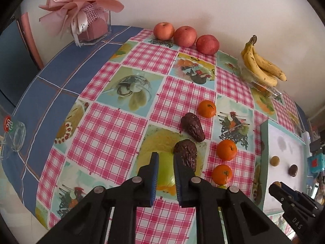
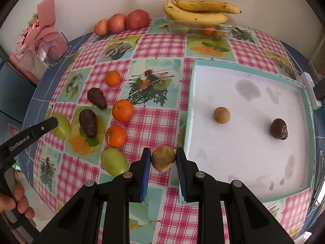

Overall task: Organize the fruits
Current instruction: 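Close the left tool around the green guava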

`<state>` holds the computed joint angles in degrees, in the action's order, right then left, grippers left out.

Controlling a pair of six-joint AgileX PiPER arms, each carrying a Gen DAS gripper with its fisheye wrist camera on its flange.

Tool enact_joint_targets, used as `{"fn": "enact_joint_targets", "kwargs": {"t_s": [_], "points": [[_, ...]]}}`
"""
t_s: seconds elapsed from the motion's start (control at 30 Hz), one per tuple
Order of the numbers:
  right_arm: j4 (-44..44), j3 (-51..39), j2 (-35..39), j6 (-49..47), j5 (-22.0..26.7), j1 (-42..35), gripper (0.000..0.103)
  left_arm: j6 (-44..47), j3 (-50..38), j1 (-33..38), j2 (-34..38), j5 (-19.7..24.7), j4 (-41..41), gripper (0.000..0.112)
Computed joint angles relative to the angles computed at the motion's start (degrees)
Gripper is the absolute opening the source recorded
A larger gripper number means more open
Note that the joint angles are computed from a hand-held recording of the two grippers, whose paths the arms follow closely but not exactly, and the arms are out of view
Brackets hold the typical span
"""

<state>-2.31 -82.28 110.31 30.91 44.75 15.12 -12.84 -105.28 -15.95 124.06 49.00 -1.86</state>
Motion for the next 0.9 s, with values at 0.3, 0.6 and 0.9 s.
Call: {"fn": "enact_joint_targets", "kwargs": {"t_s": [0.3, 0.6, 0.9], "points": [[1.4, 1.2, -0.3, -0.7, -0.6, -1.2, 0.026, -3.1, -5.1, 1.3, 5.3, 4.8, 0.9, 0.036], [2.1, 1.2, 0.3, -0.9, -0.5, -1.6, 0.026, -0.3, -9.4, 1.4, 9.7, 6.7, -3.7, 0.055], [2.6, 1.7, 0.2, -0.8, -1.0, -2.1, 0.026, 1.2, -12.5, 0.9, 12.8, 8.9, -5.7, 0.042]]}}
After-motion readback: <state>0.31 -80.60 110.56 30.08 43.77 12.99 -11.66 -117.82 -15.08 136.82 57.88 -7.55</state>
